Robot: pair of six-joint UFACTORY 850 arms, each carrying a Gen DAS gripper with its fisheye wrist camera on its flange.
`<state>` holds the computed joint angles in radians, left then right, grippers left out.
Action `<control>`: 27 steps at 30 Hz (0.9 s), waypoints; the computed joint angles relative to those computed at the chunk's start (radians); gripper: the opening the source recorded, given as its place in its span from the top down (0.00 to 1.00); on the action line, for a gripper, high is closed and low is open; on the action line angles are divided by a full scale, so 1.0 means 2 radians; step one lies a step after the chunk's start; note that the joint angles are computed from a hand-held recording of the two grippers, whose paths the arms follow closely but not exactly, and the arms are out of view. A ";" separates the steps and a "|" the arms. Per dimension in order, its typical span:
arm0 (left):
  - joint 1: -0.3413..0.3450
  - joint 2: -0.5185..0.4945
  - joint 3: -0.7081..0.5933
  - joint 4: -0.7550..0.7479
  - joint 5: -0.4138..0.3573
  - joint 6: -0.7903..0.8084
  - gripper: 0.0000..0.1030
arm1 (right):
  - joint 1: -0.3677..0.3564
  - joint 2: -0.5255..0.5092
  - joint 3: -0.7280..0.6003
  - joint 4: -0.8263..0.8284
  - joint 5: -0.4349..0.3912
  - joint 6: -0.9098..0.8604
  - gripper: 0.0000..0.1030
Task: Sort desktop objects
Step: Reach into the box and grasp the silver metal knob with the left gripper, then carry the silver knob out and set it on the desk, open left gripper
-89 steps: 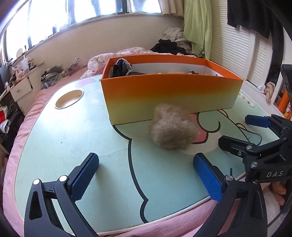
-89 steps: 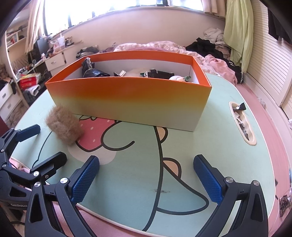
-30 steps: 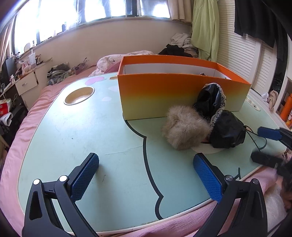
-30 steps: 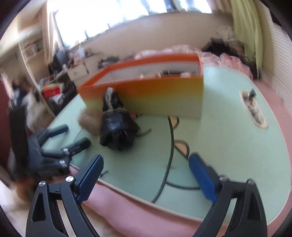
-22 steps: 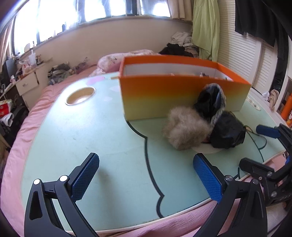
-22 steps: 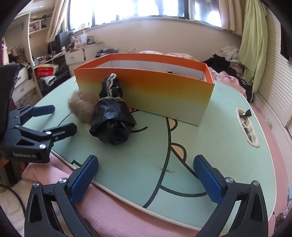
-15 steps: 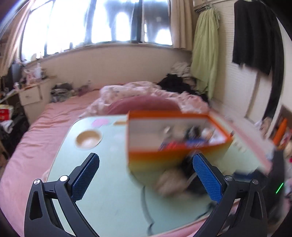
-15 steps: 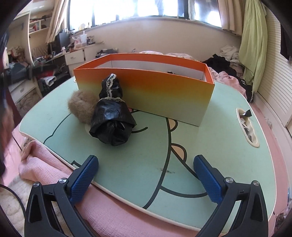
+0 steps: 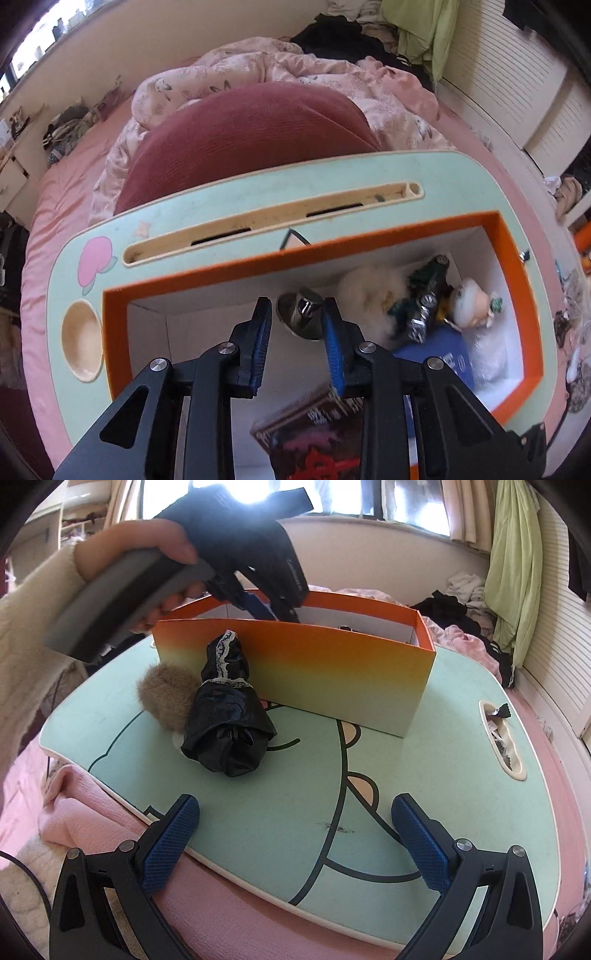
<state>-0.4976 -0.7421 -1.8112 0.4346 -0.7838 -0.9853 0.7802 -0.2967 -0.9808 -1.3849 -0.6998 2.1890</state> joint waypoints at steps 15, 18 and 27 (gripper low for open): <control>0.005 0.052 0.061 0.027 0.074 -0.018 0.75 | 0.001 -0.005 -0.008 0.015 -0.011 -0.002 0.00; -0.007 0.127 0.148 0.113 0.142 -0.114 0.75 | 0.001 -0.006 -0.008 0.016 -0.012 -0.002 0.00; -0.059 0.223 0.303 0.249 0.256 -0.261 0.75 | 0.001 -0.006 -0.009 0.019 -0.015 -0.001 0.00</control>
